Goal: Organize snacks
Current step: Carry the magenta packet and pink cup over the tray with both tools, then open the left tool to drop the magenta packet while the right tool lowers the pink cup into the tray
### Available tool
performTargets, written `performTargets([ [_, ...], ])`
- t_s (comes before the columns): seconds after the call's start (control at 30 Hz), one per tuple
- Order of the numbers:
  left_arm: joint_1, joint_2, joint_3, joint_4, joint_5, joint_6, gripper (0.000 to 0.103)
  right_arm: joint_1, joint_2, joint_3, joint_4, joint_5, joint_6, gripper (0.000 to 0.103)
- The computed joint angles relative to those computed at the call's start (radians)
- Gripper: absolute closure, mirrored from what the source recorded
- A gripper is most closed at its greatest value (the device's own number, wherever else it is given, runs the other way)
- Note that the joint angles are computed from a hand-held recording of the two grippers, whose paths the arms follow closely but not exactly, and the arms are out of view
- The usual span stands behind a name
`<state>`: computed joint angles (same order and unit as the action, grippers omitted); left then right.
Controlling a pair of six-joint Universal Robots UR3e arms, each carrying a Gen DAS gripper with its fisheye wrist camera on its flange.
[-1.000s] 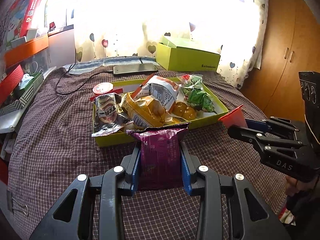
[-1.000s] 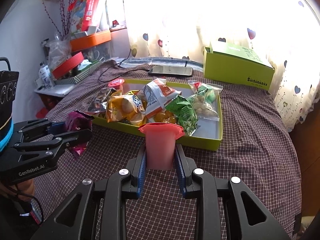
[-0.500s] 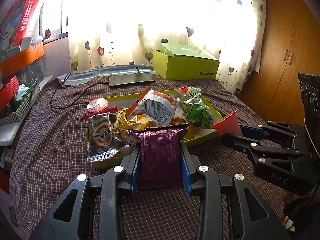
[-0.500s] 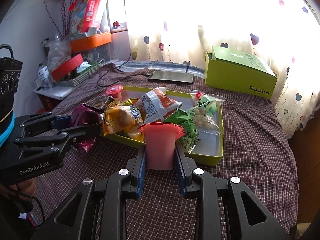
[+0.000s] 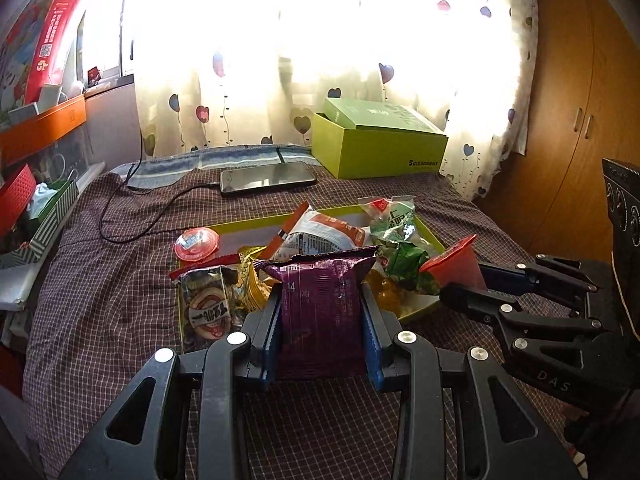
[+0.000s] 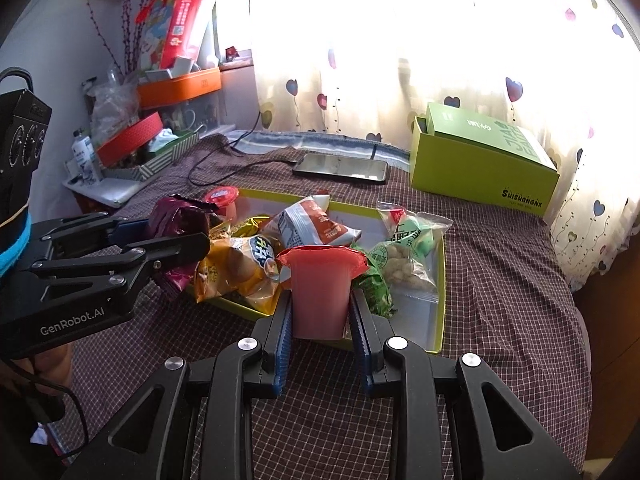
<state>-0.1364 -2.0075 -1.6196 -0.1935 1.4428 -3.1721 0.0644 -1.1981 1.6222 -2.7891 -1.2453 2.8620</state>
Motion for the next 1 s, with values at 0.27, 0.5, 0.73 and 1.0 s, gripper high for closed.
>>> performTargets([
  [0.27,0.004,-0.047,0.092,-0.043,0.01,0.003,0.067,0.016,0.07,-0.114,0.037,-0.014,0.004,0.078],
  [0.5,0.008,-0.117,0.214,-0.101,0.016,0.001,0.067,0.022,0.153,-0.242,0.087,-0.032,0.018,0.078],
  [0.73,0.02,-0.192,0.328,-0.152,0.016,-0.008,0.067,0.027,0.232,-0.369,0.135,-0.053,0.026,0.078],
  [1.0,0.043,-0.258,0.427,-0.2,0.007,-0.039,0.067,0.03,0.326,-0.515,0.2,-0.07,0.028,0.078],
])
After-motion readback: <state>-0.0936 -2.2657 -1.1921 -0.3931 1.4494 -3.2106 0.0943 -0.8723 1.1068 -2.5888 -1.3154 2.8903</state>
